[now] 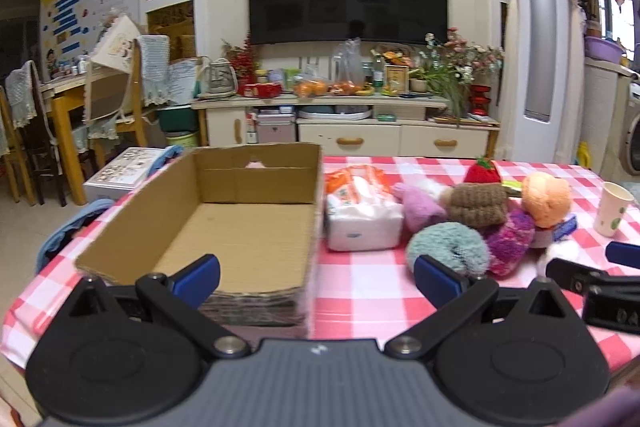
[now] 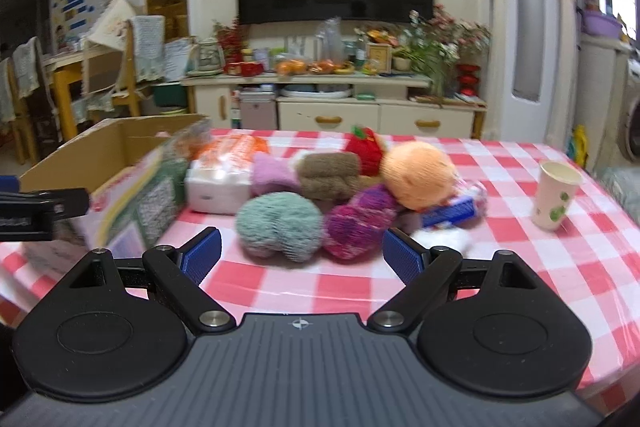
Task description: Organize soft objects
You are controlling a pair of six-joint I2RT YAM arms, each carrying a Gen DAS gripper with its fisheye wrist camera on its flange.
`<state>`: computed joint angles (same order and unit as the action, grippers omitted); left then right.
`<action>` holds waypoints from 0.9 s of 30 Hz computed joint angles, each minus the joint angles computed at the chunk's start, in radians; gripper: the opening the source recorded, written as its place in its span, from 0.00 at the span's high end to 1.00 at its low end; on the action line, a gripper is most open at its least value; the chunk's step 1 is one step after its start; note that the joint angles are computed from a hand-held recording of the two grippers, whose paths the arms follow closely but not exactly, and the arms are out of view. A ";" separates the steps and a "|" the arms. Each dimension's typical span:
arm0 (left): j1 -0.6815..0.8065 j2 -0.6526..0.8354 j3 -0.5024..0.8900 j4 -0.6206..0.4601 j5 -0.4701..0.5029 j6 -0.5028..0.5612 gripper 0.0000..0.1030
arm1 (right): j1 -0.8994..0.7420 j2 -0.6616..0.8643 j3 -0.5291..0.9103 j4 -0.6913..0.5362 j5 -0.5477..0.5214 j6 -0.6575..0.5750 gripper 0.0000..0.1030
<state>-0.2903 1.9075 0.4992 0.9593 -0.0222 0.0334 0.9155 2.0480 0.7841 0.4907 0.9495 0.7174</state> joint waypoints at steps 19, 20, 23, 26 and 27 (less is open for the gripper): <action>-0.190 0.236 0.375 -0.284 0.042 0.015 0.01 | -0.252 0.073 -0.146 0.188 -0.157 0.141 0.00; -0.196 0.260 0.410 -0.304 0.044 0.016 0.01 | -0.263 0.076 -0.141 0.193 -0.173 0.134 0.00; -0.202 0.325 0.508 -0.360 0.047 0.024 0.01 | -0.311 0.071 -0.118 0.191 -0.240 0.102 0.00; -0.204 0.381 0.599 -0.414 0.042 0.037 0.01 | -0.334 0.080 -0.099 0.186 -0.270 0.086 0.00; -0.205 0.398 0.627 -0.430 0.042 0.040 0.01 | -0.346 0.083 -0.095 0.193 -0.282 0.075 0.00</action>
<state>-0.4951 2.3055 1.1258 0.5294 0.0203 0.0737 0.5692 2.1306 0.6894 0.6838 0.6671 0.7923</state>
